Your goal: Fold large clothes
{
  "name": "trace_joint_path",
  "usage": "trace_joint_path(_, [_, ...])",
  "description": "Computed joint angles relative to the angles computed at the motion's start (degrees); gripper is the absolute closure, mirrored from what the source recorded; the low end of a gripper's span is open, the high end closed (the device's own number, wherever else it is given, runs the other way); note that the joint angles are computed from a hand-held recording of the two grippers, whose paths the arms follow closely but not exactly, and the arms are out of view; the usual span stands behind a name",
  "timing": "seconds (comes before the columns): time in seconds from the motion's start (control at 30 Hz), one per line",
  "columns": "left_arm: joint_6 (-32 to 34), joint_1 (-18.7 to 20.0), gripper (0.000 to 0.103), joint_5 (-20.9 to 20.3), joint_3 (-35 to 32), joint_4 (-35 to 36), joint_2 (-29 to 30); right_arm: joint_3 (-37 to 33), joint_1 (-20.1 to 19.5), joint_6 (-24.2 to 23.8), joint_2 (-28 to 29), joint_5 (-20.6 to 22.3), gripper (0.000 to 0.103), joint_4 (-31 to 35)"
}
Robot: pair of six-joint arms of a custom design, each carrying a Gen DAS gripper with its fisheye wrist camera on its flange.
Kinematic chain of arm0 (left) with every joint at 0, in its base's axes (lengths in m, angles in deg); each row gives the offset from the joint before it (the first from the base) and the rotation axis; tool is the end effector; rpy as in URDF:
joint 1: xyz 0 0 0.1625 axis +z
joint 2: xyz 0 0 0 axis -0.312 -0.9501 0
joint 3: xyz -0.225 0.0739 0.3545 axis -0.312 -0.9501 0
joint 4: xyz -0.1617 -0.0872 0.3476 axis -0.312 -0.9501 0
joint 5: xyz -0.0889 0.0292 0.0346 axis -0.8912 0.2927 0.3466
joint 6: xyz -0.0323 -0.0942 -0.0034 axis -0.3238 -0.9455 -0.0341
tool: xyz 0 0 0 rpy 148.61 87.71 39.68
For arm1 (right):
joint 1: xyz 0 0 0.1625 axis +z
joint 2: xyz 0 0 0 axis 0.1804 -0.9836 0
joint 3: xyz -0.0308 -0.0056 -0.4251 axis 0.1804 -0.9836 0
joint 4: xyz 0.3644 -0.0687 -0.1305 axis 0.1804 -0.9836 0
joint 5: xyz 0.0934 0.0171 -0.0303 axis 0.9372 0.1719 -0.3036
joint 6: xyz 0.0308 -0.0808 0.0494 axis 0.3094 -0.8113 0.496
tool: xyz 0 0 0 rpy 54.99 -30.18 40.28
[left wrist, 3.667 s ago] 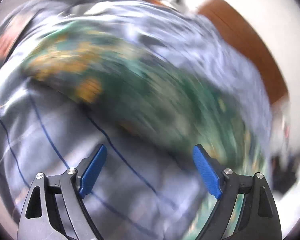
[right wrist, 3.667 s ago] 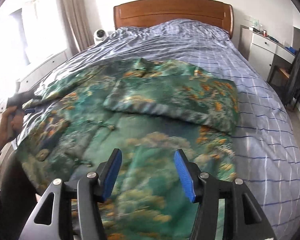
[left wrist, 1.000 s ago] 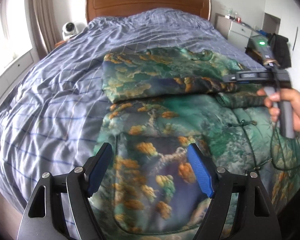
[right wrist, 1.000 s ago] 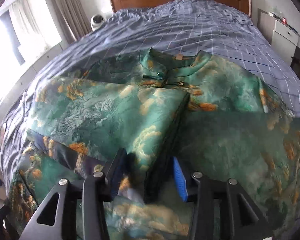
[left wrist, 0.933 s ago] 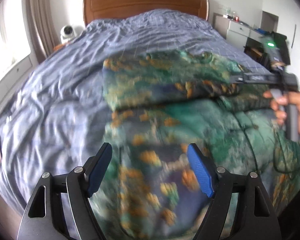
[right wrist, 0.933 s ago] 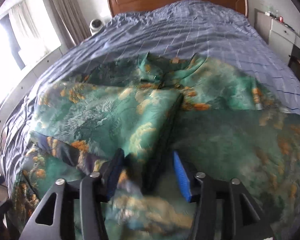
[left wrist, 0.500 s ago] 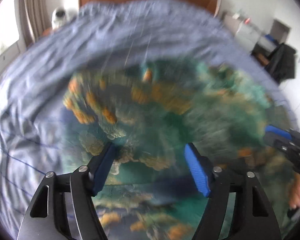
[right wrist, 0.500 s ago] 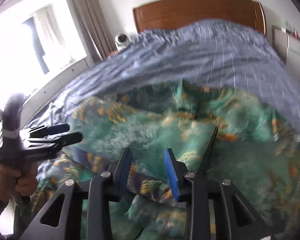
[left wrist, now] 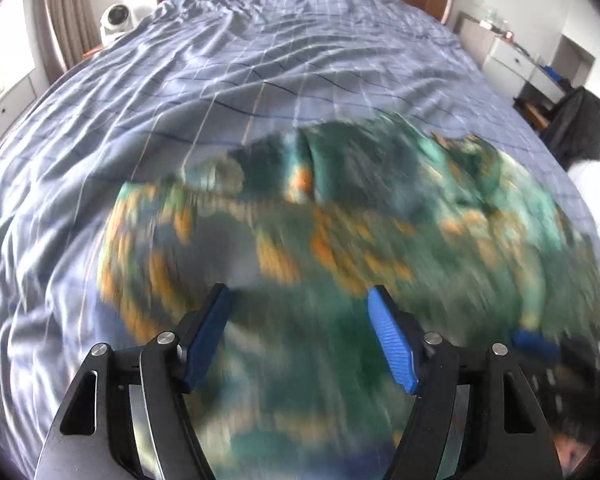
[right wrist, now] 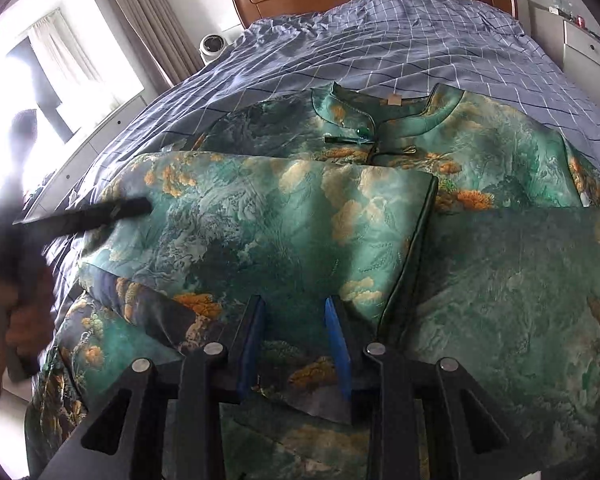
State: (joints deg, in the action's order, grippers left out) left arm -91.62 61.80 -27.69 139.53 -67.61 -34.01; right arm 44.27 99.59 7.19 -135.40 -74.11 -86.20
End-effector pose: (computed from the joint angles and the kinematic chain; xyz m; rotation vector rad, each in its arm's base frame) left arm -0.1229 -0.4207 0.2966 -0.2578 2.1831 -0.9014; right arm 0.2830 -0.4659 0.0769 1.0834 -2.6219 0.3494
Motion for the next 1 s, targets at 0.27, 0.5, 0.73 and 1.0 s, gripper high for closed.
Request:
trace_joint_path(0.27, [7.0, 5.4, 0.027, -1.2, 2.5, -13.2, 0.6, 1.4, -0.3, -0.6, 0.0, 0.3, 0.072, -2.2])
trace_joint_path(0.5, [-7.1, -4.8, 0.027, -2.9, 5.6, 5.6, -5.8, 1.3, 0.0, -0.9, 0.2, -0.4, 0.072, -2.5])
trace_joint_path(0.73, [-25.5, -22.1, 0.02, -13.2, 8.0, 27.2, -10.1, 2.7, 4.8, 0.9, -2.5, -8.4, 0.069, -0.8])
trace_joint_path(1.0, [-47.1, -41.4, 0.016, -23.1, 8.4, 38.9, -6.1, 12.4, 11.0, 1.1, -12.9, -16.7, 0.027, -3.0])
